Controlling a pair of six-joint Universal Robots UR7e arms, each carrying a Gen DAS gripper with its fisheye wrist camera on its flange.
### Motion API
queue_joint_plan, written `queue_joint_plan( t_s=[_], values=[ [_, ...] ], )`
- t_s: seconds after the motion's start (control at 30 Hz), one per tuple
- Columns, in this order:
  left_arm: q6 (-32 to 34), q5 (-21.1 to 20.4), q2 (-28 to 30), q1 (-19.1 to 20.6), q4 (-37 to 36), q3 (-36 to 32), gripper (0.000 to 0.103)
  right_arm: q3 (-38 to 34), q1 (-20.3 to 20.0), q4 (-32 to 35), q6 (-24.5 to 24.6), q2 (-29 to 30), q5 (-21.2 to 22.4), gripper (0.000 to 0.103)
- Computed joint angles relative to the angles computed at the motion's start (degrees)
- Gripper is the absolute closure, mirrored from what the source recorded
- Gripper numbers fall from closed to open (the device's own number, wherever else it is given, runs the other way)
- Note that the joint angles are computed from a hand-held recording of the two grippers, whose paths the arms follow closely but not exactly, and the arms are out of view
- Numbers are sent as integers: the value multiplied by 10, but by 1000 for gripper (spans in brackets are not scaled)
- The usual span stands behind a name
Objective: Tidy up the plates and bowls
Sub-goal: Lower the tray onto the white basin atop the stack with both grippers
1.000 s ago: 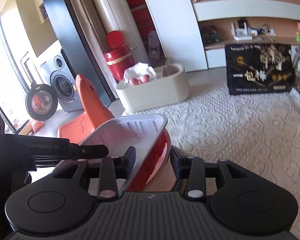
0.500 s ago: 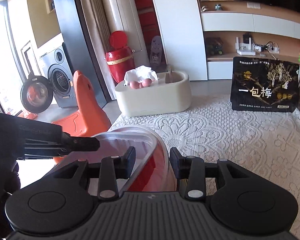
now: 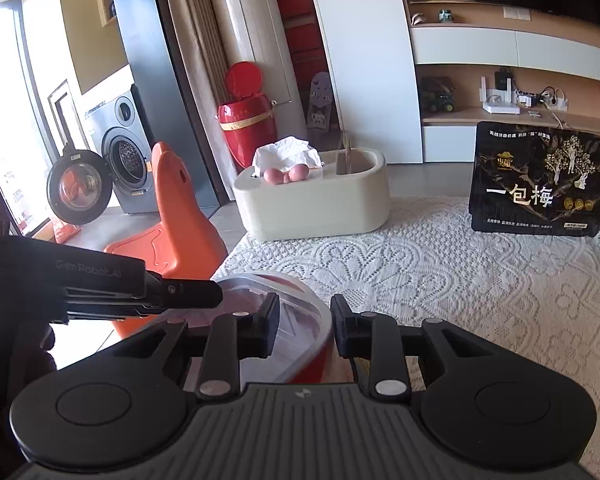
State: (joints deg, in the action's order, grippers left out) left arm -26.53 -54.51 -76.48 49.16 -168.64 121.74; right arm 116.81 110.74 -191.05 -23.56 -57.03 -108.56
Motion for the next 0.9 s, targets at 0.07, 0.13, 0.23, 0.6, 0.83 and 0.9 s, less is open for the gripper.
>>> queue_joint_plan(
  t_s=[0.07,0.13,0.23,0.6,0.83,0.9],
  values=[
    [-2,-9,1,4,-6,0,85,-4,-3,1,3,4,-3,76],
    [-5,-8,3,4,-10,1,85,-1,-4,-3,3,3,-4,76],
    [-12,-5,4,2,-9,1,85,14,1,-19,4,-9,-4,76],
    [-26,-7,5,1,3,0,85,74,-6,61,77,-93,34,73],
    [-36,5,-15,-11,42,8,84,75,10,15,49,-66,4,83],
    [-49,-6,-33,-12,50,18,84,72,7,19,50,-68,5,88]
  ],
)
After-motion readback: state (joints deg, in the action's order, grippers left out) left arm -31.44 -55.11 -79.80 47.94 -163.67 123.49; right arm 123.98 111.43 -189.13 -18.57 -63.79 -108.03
